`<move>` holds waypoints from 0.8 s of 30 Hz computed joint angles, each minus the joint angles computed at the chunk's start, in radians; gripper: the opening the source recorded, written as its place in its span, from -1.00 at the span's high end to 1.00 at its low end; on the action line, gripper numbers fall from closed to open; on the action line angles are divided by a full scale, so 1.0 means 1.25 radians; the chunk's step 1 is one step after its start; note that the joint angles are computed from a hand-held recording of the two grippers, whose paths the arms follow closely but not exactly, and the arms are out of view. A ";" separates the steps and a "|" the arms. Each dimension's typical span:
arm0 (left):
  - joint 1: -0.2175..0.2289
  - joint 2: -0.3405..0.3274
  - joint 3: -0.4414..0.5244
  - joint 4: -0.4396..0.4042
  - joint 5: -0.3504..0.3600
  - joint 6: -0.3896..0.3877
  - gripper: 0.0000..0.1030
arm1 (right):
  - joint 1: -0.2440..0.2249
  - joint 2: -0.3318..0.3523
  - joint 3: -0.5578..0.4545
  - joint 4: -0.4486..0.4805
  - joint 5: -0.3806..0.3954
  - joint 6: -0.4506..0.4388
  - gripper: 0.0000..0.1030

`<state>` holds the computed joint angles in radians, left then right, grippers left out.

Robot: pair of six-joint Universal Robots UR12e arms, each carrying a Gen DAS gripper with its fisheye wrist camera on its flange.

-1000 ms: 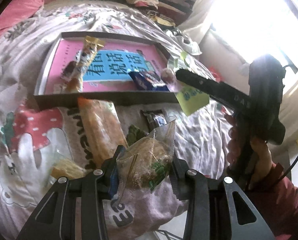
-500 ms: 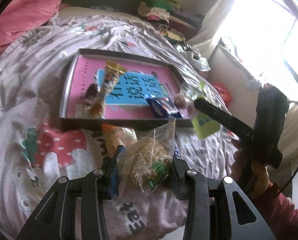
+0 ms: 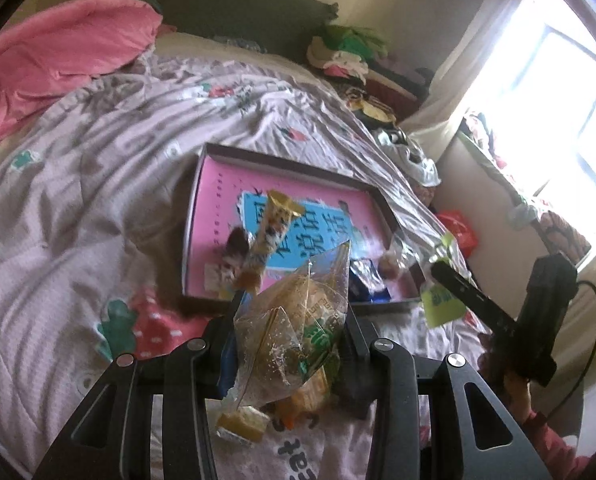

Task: Organize snacks
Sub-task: 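Lift both held bags and carry them over the tray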

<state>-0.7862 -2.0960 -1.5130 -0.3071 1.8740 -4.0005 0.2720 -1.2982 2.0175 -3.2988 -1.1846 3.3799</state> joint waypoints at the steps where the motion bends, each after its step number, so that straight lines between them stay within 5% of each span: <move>1: 0.000 0.000 0.001 0.003 0.002 -0.002 0.18 | -0.001 0.000 0.000 -0.002 -0.002 0.003 0.32; 24: 0.006 -0.059 0.098 -0.029 0.001 0.017 0.18 | -0.004 0.004 -0.002 -0.034 -0.059 0.035 0.32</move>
